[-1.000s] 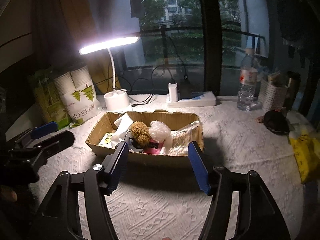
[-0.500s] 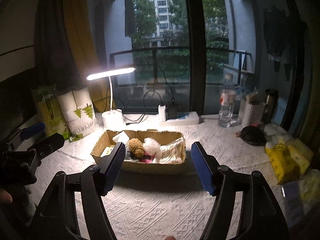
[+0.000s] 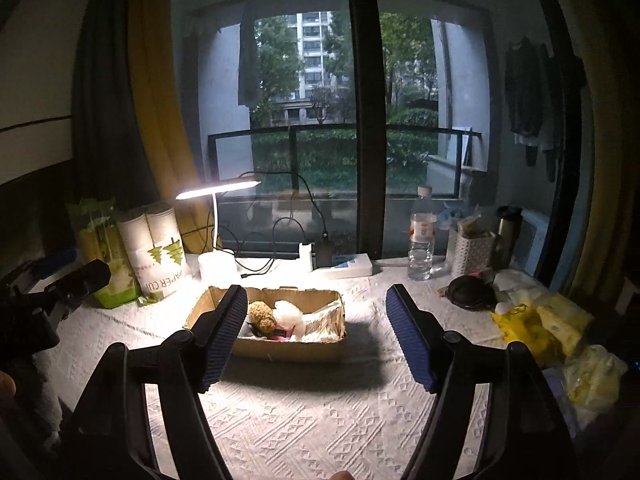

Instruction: Organize soft objects

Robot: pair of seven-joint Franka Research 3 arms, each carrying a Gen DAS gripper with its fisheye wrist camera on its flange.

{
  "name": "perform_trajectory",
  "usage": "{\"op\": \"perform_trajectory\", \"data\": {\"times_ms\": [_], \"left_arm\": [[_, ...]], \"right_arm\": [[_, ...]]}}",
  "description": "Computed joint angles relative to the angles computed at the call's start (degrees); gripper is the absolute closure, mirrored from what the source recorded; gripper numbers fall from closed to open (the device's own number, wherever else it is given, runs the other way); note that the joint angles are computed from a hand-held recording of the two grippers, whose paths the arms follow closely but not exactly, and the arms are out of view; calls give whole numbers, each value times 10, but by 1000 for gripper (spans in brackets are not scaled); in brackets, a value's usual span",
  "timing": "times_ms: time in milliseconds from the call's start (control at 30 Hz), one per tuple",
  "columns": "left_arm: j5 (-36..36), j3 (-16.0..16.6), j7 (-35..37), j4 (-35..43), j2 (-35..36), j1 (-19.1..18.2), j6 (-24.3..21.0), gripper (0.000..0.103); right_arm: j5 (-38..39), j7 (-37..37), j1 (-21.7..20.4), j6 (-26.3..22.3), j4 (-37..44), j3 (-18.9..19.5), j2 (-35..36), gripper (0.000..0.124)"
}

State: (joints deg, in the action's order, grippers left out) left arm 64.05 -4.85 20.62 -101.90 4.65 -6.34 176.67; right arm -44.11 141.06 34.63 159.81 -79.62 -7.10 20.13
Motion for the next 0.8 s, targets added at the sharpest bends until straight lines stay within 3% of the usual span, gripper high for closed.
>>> {"op": "perform_trajectory", "data": {"times_ms": [800], "left_arm": [[16,-4,-3,-6,-9,6,7,3]], "right_arm": [[-23,21,-5,0,-13,5,-11,49]]}}
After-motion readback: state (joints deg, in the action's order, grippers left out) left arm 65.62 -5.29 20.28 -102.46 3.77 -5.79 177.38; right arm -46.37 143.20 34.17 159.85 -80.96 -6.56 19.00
